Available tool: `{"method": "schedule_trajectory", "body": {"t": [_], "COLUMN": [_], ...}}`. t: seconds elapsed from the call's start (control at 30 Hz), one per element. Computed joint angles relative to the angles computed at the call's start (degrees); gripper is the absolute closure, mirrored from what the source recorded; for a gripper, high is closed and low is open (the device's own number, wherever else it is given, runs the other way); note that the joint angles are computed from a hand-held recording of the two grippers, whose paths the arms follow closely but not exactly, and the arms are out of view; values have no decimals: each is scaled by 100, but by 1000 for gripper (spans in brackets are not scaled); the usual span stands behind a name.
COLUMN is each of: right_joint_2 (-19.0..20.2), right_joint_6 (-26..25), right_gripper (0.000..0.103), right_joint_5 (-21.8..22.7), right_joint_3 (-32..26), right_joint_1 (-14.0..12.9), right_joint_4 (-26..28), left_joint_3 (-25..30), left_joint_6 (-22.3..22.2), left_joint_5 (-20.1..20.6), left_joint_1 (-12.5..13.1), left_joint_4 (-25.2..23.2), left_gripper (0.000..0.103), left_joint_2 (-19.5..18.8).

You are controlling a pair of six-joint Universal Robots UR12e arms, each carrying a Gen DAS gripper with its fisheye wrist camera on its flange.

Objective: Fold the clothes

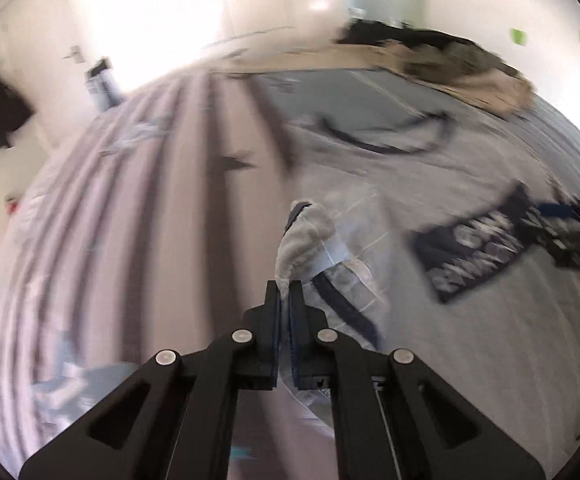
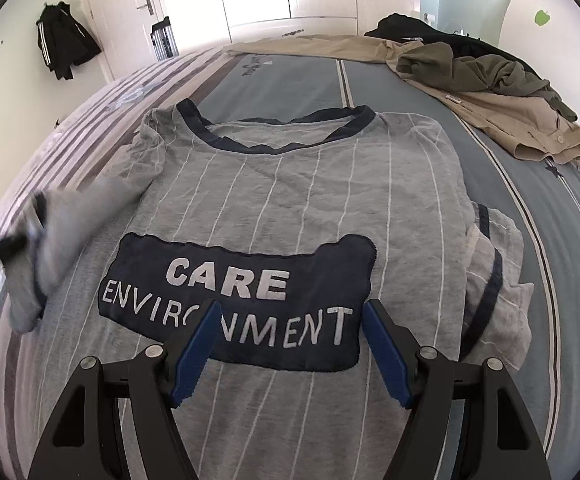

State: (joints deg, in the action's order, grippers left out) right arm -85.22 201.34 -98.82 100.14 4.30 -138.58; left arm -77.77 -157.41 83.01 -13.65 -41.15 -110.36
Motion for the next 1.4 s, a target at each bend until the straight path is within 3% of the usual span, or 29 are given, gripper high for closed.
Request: {"method": "schedule_trajectory", "body": {"t": [0.23, 0.37, 0.47, 0.53, 0.67, 0.7, 0.8, 0.9, 1.07, 1.13, 1.17, 1.2, 1.23, 1.4], "right_joint_2": [102, 100, 90, 76, 38, 25, -19, -57, -79, -81, -82, -82, -80, -58], "right_joint_6": [28, 20, 6, 35, 3, -2, 32, 50, 5, -5, 6, 14, 7, -73], "right_gripper": [33, 33, 33, 33, 33, 33, 33, 33, 33, 33, 33, 33, 33, 33], "right_joint_5": [-278, -351, -402, -358, -388, -409, -356, -334, -298, -272, -267, -264, -268, -313], "right_joint_3": [-131, -170, -190, -195, -196, -194, -166, -134, -112, -107, -110, -115, -121, -172], "right_joint_1": [101, 131, 135, 113, 110, 112, 82, 76, 101, 115, 123, 133, 145, 195], "right_joint_4": [26, -1, 12, 37, 55, 64, 82, 111, 154, 141, 142, 141, 135, 124], "left_joint_3": [442, 665, 584, 626, 669, 637, 572, 523, 187, 204, 165, 109, 53, -125], "left_joint_6": [-300, -515, -540, -616, -917, -889, -861, -1052, -848, -914, -850, -756, -661, -380], "left_joint_5": [654, 805, 1203, 1375, 1016, 927, 528, -164, 82, -18, -5, 31, 64, 192], "left_joint_1": [303, 404, 384, 404, 512, 504, 509, 564, 401, 418, 415, 406, 397, 445], "left_joint_4": [10, -304, 19, -9, -585, -704, -1179, -1825, -1521, -1541, -1441, -1313, -1185, -821], "left_gripper": [100, 96, 96, 96, 95, 91, 67, 62, 61, 61, 73, 93, 100, 101], "left_joint_2": [-291, -414, -419, -449, -386, -356, -281, -216, -120, -153, -137, -112, -87, 23]}}
